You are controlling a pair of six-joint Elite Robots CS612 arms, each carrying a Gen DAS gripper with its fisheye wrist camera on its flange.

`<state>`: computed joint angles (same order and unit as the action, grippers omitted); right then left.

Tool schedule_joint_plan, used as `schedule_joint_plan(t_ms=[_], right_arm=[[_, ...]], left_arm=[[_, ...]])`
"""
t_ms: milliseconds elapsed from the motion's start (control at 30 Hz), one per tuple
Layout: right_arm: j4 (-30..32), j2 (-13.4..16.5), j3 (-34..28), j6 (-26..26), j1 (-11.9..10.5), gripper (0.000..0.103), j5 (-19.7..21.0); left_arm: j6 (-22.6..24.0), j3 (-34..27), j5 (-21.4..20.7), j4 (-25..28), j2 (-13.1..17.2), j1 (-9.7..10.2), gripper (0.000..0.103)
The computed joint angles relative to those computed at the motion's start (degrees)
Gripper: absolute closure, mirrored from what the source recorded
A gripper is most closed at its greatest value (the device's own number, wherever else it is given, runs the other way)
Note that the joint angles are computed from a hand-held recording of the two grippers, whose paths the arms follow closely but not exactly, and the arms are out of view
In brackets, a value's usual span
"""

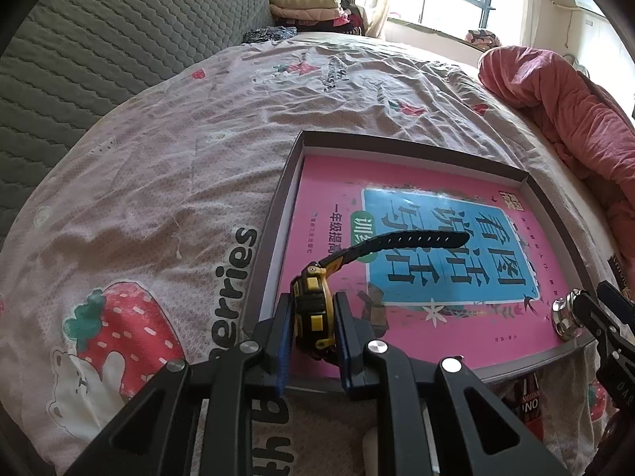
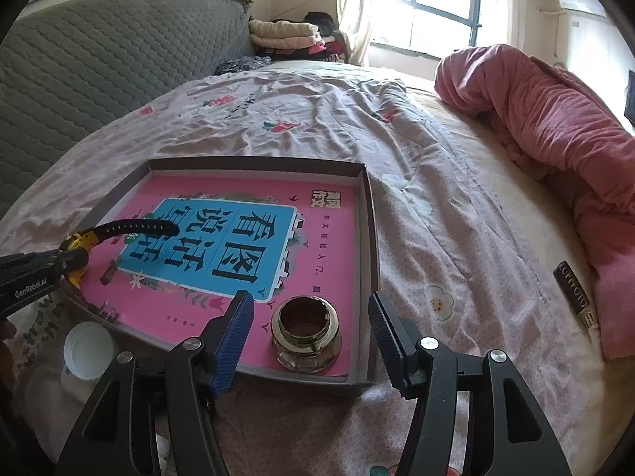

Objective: Organize rigid objects
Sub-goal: 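Open right gripper releasing jar in tray while left gripper lowers and releases watch, then withdraw both tools from tray back toward remaining loose items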

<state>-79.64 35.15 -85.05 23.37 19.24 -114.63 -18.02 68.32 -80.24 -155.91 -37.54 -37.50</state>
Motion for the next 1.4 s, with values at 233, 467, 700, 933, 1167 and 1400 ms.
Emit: schedule_joint_plan(t_ms=[233, 467, 700, 933, 1167, 1400], right_arm=[[0.0, 0.09, -0.32, 0.44, -0.15, 0.041, 0.16], [-0.27, 0.16, -0.41, 0.38, -0.09, 0.041, -0.31], [-0.91, 0.28, -0.57, -0.4, 0.07, 0.032, -0.44], [-1.6, 0.47, -1.32, -0.94, 0.24, 0.032, -0.58], [-3.04, 0.67, -2.28, -1.27, 0.75, 0.031, -2.02], [-3.91, 1.21, -3.63, -2.01, 1.4, 0.03, -2.2]], left_arm=[[-0.11, 0.2, 0.42, 0.16, -0.17, -0.03, 0.083], [-0.72, 0.44, -0.68, -0.59, -0.32, 0.17, 0.071], [-1.11, 0.97, -0.92, -1.43, -0.74, 0.27, 0.07], [-0.13, 2.09, -0.11, -3.95, -1.68, -0.03, 0.067], [1.01, 3.88, -0.09, -5.68, -3.01, -0.46, 0.055], [1.46, 5.69, -0.36, -7.07, -4.38, -0.61, 0.055]])
